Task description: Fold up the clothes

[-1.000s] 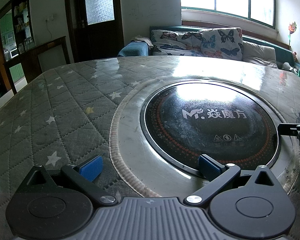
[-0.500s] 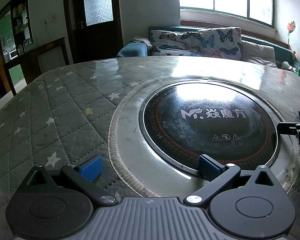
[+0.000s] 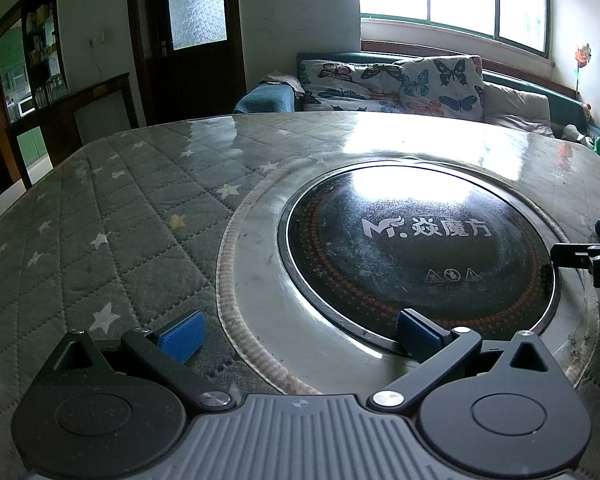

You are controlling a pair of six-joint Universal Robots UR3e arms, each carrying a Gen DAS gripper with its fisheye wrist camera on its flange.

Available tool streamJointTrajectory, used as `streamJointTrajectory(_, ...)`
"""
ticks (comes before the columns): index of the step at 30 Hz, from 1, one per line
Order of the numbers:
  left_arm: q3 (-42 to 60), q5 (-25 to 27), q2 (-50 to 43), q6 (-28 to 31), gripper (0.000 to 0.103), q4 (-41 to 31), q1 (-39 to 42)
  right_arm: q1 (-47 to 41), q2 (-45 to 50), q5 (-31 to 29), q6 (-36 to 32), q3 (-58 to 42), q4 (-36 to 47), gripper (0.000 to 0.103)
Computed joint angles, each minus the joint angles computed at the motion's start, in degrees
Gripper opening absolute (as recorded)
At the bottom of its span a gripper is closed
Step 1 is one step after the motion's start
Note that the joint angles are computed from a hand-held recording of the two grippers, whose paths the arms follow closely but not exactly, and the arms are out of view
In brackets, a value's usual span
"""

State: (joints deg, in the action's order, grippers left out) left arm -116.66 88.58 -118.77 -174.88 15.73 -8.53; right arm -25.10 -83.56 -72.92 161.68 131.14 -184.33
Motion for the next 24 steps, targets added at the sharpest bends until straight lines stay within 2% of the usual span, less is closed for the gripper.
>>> streamJointTrajectory(24, -0.2, -0.7, 0.1, 0.1, 0.103, 0.0, 0.6, -0.1, 0.0, 0.1, 0.0, 0.0, 0.0, 0.103)
